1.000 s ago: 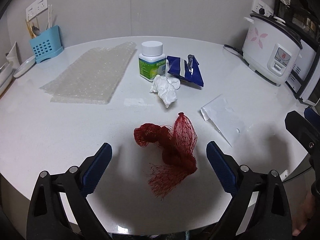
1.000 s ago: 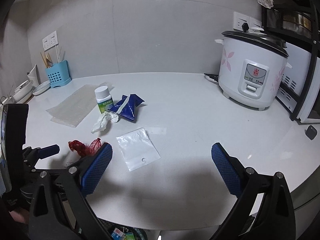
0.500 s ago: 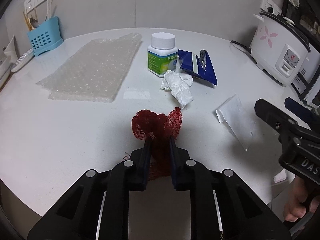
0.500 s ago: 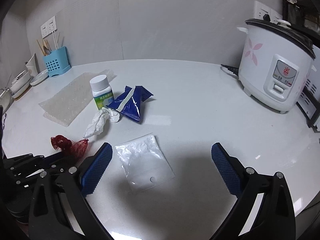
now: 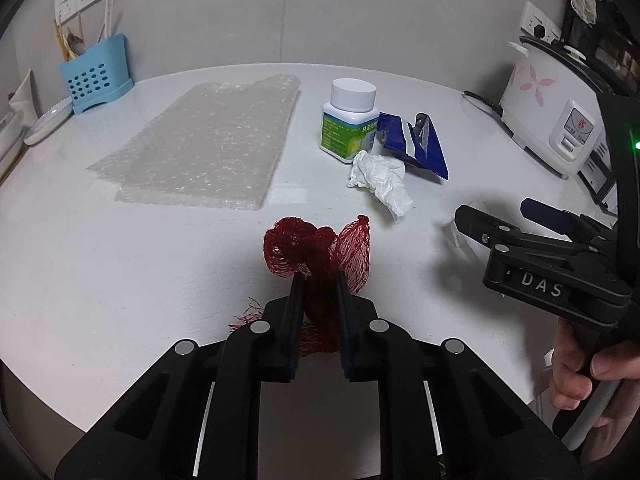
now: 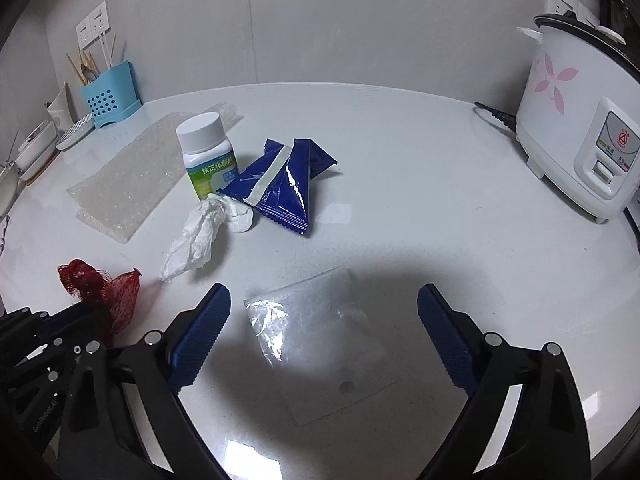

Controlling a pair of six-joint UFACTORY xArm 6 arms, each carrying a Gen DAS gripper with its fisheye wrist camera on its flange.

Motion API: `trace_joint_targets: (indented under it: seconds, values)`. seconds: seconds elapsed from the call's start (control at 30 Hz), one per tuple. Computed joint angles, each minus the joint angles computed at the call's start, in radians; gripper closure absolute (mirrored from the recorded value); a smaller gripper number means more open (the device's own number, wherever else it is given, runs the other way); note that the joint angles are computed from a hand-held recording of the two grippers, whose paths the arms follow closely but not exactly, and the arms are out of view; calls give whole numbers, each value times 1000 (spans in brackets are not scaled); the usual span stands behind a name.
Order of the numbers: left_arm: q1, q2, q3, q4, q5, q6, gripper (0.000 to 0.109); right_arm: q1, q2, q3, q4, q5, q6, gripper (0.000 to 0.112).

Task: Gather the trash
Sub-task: 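Grasp the red mesh bag with the left tool while the right tool grasps the clear plastic bag, then carry the red mesh bag and clear bag down over the trash bin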

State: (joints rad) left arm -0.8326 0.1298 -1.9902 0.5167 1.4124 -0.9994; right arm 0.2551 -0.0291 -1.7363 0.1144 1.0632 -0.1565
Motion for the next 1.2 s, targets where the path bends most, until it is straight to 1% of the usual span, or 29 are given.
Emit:
trace_joint_targets:
  seconds: [0.13, 0.2, 0.23, 0.3, 0.37, 0.43, 0.7, 1.2]
  values:
    - [5, -26, 35, -6, -11, -5, 95, 18, 9, -1, -28, 12, 9, 30]
    - [4, -33, 42, -6, -12, -6, 95, 29, 11, 1, -51, 19, 23, 39]
    - [4, -38, 48, -8, -13, -4, 95, 29, 14, -2, -50, 28, 28, 47]
    - [4, -44, 54, -6, -12, -7, 95, 31, 17, -4, -49, 39, 40, 49]
    - [2, -50, 60, -4, -9, -8, 95, 36, 6, 13, -62, 24, 52, 55]
    - [-1, -59, 68, 0, -7, -11, 95, 35, -2, 22, -51, 23, 60, 59]
    - [-19, -74, 73, 16, 9, -26, 95, 37, -38, 59, -68, 12, 82, 60]
    - [-93, -108, 67, 78, 63, -67, 95, 33, -195, 179, -64, -29, 100, 60]
